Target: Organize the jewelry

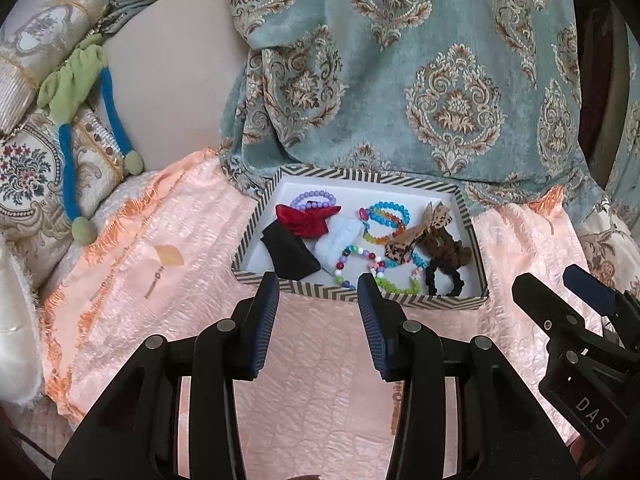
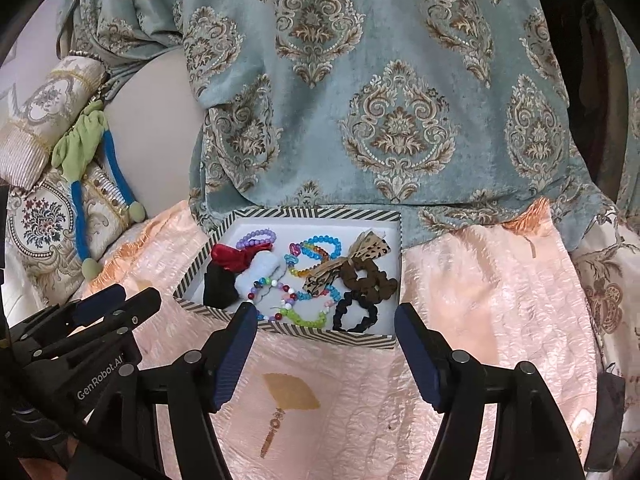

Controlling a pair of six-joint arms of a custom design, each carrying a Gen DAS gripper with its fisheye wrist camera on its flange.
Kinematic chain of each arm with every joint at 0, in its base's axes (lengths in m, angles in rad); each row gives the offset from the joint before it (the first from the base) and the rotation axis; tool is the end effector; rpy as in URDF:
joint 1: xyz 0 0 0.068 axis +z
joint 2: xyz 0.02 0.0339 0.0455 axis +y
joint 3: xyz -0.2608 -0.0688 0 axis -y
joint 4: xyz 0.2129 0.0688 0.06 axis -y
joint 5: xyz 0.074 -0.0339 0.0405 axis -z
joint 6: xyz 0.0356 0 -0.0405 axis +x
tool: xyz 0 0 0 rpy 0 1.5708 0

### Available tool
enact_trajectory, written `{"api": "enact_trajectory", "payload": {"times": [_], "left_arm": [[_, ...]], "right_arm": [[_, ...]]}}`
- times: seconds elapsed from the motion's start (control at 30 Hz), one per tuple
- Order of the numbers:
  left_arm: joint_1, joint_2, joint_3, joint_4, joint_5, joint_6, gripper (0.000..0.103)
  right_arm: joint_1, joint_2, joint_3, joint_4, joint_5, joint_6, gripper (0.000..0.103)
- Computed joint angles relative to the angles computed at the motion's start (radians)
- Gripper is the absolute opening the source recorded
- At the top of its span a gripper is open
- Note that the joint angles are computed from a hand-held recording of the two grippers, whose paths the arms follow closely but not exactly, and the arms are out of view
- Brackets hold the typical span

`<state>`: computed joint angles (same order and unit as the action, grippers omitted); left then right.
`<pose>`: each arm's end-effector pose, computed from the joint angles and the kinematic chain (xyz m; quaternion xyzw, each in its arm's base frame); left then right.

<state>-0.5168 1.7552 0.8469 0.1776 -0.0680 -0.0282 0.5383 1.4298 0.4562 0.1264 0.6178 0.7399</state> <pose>0.2860 -0.1598 0.1658 0.2073 0.8888 -0.0798 0.4009 0.2002 0.0955 0.1522 0.1967 0.8756 -0.0271 0.4402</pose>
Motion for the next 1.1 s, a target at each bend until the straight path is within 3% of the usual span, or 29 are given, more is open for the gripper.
{"api": "enact_trajectory", "payload": {"times": [0.43,1.1], "left_arm": [[0.016,-0.046,-0.008,-0.005,0.005,-0.008,0.04],[0.022,-0.043,-0.005,-0.001,-0.002,0.011,0.04]], "right_arm": [[0.035,-0.022,0.044,-0.083,0.038,0.019,0.071],[0.028,-0.012,0.049,-0.075,0.023,0.029,0.072]]}}
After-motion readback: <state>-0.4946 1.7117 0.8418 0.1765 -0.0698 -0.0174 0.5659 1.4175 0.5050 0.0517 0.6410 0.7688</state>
